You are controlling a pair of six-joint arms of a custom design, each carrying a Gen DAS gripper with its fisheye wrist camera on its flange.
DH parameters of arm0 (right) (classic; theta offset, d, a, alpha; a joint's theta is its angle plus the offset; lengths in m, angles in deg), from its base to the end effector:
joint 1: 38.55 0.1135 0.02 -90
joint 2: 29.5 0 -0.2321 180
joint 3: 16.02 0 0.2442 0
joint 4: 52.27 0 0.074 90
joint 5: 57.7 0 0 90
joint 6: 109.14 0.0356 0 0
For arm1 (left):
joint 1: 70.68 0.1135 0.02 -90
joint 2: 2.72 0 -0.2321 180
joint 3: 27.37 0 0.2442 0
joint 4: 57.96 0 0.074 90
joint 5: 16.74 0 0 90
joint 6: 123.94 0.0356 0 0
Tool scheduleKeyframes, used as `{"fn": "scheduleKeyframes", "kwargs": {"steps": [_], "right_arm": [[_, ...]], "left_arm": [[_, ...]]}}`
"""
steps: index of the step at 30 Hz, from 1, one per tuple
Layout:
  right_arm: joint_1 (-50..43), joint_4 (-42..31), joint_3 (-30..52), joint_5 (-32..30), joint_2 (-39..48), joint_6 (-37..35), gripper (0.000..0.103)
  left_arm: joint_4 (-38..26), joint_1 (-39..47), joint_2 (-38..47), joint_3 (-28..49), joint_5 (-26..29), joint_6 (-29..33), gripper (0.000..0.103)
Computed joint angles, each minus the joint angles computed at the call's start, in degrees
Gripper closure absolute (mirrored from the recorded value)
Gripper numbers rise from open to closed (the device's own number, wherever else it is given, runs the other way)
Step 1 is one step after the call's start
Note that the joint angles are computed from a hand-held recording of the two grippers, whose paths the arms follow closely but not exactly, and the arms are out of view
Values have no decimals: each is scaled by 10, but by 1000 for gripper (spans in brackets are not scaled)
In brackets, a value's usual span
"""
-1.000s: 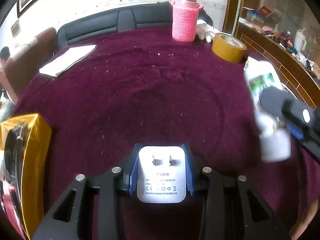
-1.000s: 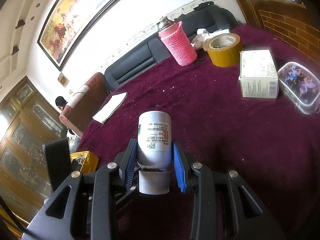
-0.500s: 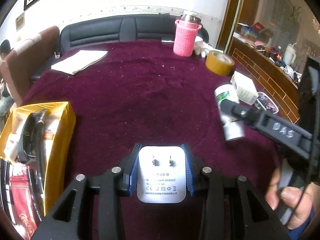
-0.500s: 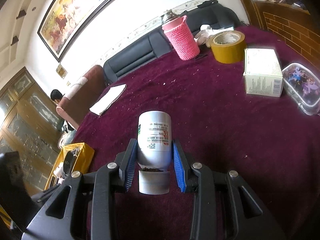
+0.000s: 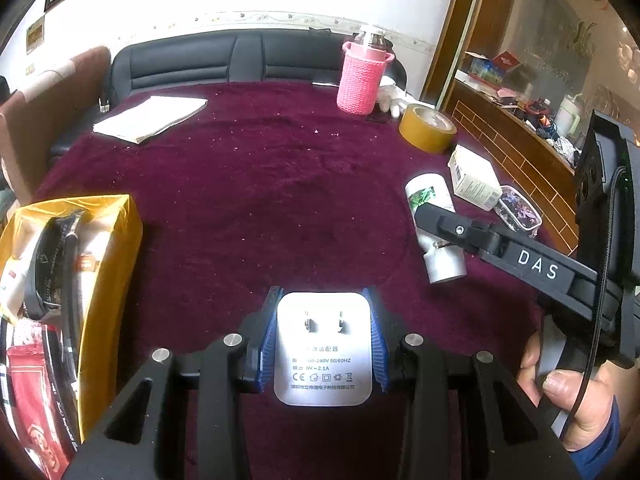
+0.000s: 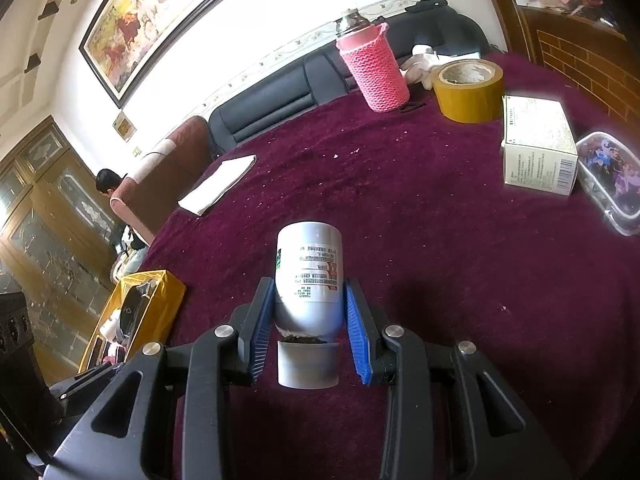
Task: Organize objects
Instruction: 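Carry the bottle and plug adapter into the gold box and open both grippers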
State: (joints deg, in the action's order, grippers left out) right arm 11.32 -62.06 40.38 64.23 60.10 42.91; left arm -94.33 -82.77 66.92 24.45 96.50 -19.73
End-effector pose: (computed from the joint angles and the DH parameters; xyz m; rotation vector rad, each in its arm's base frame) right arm 0.2071 0.2164 0.1408 0.5070 2.1646 0.4418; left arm 0.2260 -0.0628 0.1698 0.7213 2.3664 -0.4928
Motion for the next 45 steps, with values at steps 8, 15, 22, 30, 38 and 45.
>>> {"fn": "scheduleKeyframes", "kwargs": {"steps": [8, 15, 22, 30, 38, 45], "right_arm": [[10, -19, 29, 1, 25, -14, 72], [9, -25, 39, -6, 38, -15, 72], [9, -23, 42, -11, 46, -17, 72], [11, -30, 55, -14, 55, -27, 72], [27, -59, 95, 5, 73, -45, 72], [58, -102, 194, 7, 126, -57, 71]], "left_arm": [[4, 22, 3, -6, 28, 8, 69], [2, 58, -24, -10, 32, 32, 69], [13, 87, -47, -17, 29, 45, 69], [15, 115, -57, -20, 41, 62, 69], [-39, 217, -74, 3, 122, 126, 69], [-159, 411, 11, 116, 254, 262, 69]]}}
